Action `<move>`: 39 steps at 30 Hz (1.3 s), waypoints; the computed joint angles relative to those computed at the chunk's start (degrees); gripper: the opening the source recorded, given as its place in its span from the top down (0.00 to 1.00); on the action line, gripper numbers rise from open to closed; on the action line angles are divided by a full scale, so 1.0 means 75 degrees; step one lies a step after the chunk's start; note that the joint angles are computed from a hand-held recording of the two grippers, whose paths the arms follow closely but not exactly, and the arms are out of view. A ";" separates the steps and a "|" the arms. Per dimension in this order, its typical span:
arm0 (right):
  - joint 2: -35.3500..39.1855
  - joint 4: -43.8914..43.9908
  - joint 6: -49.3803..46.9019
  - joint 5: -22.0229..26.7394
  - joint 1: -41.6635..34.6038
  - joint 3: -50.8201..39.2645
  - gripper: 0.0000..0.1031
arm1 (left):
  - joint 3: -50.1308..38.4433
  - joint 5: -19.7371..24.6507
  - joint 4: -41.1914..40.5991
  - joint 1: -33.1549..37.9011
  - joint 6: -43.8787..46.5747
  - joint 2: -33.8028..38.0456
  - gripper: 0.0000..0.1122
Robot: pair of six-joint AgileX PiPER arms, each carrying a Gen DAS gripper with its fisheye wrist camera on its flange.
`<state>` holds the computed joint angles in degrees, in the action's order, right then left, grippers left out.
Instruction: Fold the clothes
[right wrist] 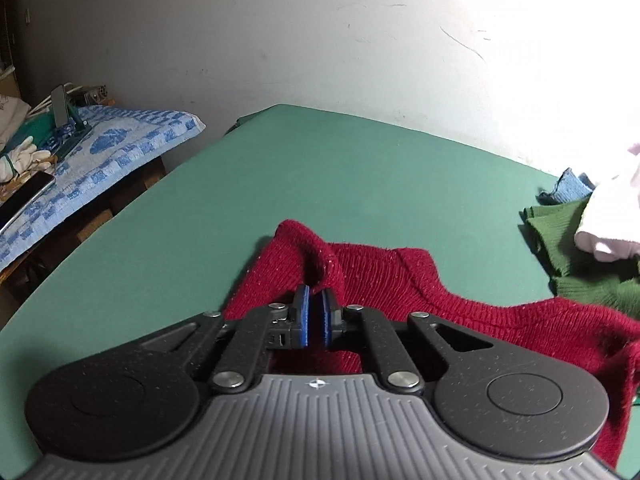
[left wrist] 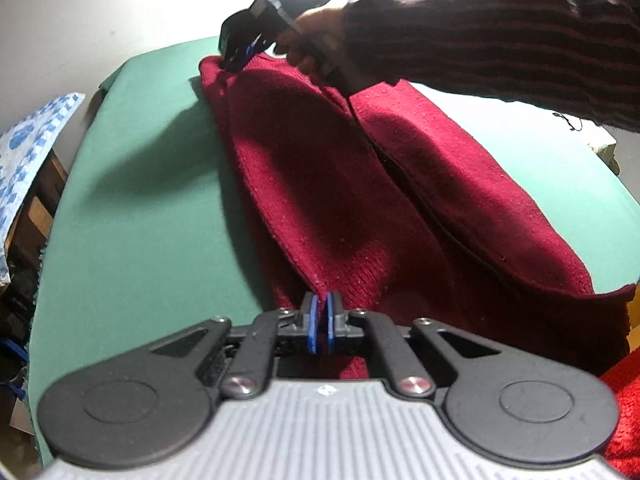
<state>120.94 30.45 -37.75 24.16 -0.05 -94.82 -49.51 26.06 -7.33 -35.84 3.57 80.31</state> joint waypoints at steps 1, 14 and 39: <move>-0.0172 0.0277 -0.0228 0.0039 -0.0091 0.0154 0.95 | 0.0025 0.0051 -0.0043 0.0077 0.0135 -0.0088 0.97; -0.3929 0.2771 -0.4321 0.2000 -0.1587 0.5074 0.86 | -0.0101 0.0853 -0.1551 0.0826 0.2935 -0.0930 0.92; -0.8997 0.1582 -0.3607 0.3428 -0.2005 0.8986 0.82 | 0.0517 0.1761 -0.2633 0.0556 0.5304 -0.1529 0.76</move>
